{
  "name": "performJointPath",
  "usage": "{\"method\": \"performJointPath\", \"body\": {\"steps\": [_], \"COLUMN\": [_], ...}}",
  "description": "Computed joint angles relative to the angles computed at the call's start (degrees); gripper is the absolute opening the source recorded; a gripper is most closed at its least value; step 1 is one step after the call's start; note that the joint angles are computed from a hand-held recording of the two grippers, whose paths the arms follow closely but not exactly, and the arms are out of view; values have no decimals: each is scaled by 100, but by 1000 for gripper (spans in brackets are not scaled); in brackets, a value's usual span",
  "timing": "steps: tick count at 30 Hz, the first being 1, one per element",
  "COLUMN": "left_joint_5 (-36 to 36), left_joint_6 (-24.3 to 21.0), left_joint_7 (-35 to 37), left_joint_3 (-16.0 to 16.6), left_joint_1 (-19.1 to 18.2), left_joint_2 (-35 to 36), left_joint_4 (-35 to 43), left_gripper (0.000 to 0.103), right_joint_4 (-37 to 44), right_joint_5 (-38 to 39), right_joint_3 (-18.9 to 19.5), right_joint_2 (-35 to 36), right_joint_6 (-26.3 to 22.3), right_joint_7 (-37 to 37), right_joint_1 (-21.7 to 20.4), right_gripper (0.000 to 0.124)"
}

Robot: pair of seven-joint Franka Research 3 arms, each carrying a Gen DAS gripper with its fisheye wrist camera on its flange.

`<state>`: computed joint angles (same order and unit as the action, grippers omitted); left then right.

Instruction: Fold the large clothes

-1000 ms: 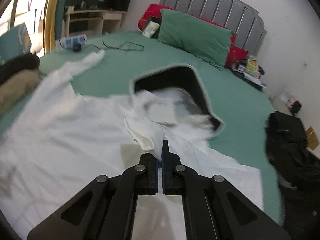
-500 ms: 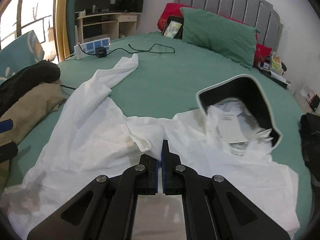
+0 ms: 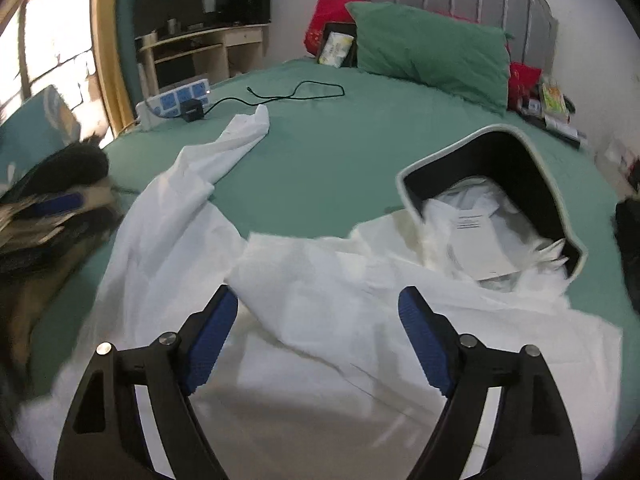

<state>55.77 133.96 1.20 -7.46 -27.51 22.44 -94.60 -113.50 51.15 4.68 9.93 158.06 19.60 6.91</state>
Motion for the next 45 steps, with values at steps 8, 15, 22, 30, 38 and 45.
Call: {"method": "performJointPath", "body": {"steps": [8, 15, 22, 30, 38, 45], "left_joint_5": [-563, 20, -902, -1349, -2143, -2825], "left_joint_6": [468, 122, 154, 415, -255, -233], "left_joint_7": [166, -14, 1433, 889, 1766, 2513], "left_joint_3": [127, 206, -193, 76, 99, 81], "left_joint_1": [236, -300, -412, -245, 268, 406], "left_joint_2": [532, 388, 870, 484, 1401, 2242], "left_joint_4": [361, 573, 1351, 911, 2185, 3113], "left_gripper": [20, 4, 5, 67, 66, 66], "right_joint_4": [-886, -1527, -1974, -1898, -1421, -1204], "right_joint_5": [-101, -522, -1184, -1061, -706, -580], "right_joint_3": [-421, -907, -1195, -1432, -1345, -1252], "right_joint_2": [-786, -1432, -1763, -1681, -1336, -1032], "right_joint_6": [-195, -538, -251, -721, -1108, -1212], "right_joint_7": [-927, -980, -358, -148, 40, 68], "right_joint_1": [-325, -563, -818, -1030, -1178, -1278], "right_gripper": [82, 83, 83, 83, 83, 83]}}
